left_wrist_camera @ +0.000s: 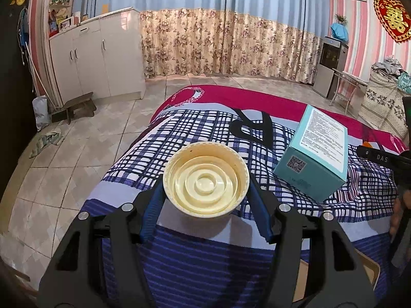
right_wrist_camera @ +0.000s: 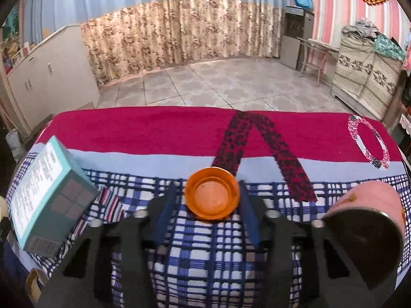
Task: Collect trash
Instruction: 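Carry the cream lid and orange cup over the light-blue basket with both tools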
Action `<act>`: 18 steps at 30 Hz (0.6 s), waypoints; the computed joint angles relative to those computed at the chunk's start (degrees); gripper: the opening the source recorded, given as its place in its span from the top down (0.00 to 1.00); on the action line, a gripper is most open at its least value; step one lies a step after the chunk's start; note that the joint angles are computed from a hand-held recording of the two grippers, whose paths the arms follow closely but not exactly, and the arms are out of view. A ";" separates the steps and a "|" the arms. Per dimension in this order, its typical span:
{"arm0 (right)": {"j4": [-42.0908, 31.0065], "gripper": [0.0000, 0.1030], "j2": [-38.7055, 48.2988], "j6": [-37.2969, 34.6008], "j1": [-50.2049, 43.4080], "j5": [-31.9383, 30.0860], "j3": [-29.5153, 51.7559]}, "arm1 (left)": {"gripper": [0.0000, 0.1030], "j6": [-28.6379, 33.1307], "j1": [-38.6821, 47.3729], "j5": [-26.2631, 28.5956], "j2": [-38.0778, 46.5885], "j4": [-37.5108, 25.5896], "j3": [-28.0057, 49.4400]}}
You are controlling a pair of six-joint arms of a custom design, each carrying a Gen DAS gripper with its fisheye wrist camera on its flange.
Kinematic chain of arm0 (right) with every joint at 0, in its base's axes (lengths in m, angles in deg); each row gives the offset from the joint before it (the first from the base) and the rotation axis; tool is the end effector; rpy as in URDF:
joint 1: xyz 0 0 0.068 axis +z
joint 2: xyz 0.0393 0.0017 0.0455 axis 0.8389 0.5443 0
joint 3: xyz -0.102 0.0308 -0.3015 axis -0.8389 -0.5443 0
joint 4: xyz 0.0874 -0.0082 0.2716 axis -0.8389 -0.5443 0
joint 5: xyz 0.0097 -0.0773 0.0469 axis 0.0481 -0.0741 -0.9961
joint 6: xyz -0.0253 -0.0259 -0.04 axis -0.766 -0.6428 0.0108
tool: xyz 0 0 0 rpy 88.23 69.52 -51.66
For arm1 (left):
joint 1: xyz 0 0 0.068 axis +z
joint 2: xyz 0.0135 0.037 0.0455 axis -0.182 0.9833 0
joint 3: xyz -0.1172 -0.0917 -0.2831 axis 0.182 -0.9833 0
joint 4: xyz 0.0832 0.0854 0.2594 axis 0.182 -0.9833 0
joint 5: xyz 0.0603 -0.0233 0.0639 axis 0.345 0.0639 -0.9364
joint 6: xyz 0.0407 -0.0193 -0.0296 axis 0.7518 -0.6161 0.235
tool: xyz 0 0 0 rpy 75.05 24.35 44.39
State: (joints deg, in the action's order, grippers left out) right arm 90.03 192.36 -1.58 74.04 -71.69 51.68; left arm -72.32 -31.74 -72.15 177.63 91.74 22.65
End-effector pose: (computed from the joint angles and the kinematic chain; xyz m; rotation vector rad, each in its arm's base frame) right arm 0.3560 0.1017 0.0682 0.0298 2.3469 0.0320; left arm 0.2288 -0.0733 0.0534 -0.2426 2.2257 0.0752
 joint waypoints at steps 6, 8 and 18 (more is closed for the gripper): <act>5.79 0.61 -3.28 -2.13 2.38 2.11 -5.86 | 0.41 0.57 0.54 0.97 0.71 0.44 0.36; 7.49 0.61 -5.35 -2.16 3.90 3.51 -8.75 | 0.41 0.68 0.68 1.20 0.83 0.70 0.33; 5.76 0.61 -30.20 -0.07 9.09 8.94 -29.08 | 0.41 1.48 1.10 2.09 1.89 1.42 0.92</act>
